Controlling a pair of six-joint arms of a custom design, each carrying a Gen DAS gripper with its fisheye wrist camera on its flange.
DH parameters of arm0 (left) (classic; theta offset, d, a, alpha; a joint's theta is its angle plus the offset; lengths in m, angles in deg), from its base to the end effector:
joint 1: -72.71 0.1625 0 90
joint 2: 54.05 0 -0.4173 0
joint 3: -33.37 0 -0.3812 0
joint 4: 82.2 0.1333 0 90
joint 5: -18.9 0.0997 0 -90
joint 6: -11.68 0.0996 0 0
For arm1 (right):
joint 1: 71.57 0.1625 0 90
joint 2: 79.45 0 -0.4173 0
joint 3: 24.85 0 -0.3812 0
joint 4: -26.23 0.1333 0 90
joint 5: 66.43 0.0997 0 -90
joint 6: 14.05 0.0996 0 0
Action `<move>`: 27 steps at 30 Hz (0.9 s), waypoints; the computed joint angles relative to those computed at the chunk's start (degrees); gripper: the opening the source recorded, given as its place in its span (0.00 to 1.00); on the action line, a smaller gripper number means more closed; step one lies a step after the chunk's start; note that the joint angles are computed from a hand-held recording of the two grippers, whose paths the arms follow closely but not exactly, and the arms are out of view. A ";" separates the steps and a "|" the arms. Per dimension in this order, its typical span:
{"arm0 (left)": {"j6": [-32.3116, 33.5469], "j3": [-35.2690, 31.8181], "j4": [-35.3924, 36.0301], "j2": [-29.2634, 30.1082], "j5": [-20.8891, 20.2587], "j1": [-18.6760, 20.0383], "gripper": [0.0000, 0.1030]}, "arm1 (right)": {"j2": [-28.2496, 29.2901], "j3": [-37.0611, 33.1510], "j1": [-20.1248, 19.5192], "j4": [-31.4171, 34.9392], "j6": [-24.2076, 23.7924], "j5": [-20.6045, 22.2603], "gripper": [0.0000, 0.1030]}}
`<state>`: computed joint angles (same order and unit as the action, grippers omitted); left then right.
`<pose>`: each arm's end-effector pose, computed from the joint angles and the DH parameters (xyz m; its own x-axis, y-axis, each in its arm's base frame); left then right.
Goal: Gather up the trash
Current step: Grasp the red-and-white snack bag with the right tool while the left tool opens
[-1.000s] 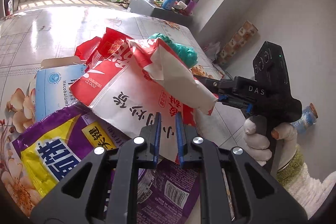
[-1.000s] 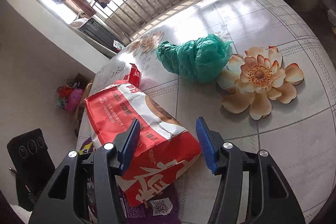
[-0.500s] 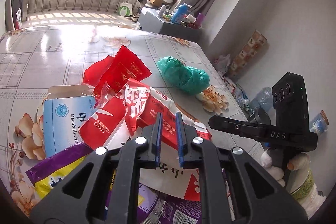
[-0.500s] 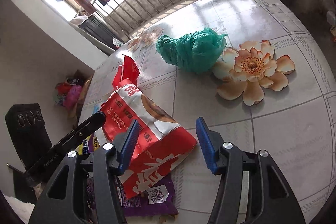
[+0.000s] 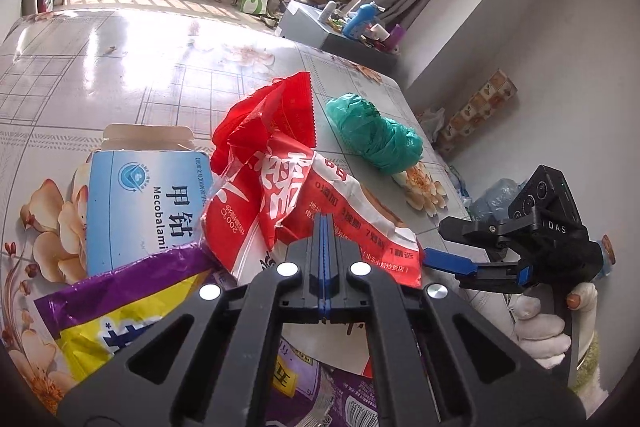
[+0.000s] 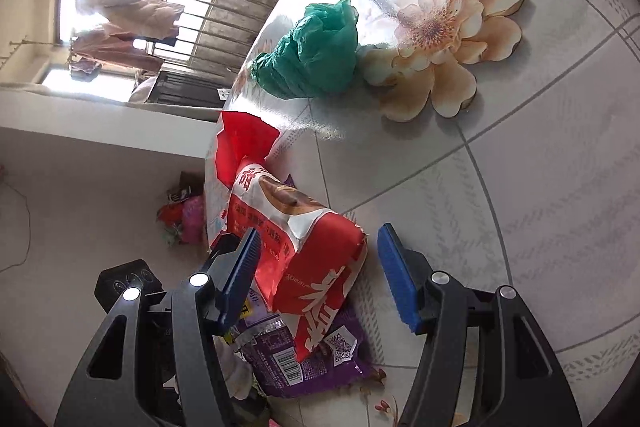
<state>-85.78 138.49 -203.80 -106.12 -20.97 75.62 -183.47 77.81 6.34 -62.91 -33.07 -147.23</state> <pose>-0.5437 -0.2377 0.0911 -0.9538 -0.1318 -0.2698 0.1250 0.6428 -0.7558 0.0662 -0.4034 0.4790 -0.9811 -0.1245 -0.1483 -0.1167 0.9913 -0.0604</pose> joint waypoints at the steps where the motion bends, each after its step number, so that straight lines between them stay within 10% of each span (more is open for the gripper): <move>1: 0.28 -0.16 0.10 0.15 0.06 0.09 0.00 | -0.01 -0.28 -0.12 0.70 -0.23 -0.16 0.58; 18: 1.89 1.85 -4.08 0.12 0.80 -0.02 0.00 | 4.54 -2.54 1.91 4.91 -0.49 -0.09 0.58; 27: 1.14 2.87 -5.51 -0.28 1.85 -0.29 0.00 | 3.39 0.37 0.37 5.63 -0.12 3.06 0.35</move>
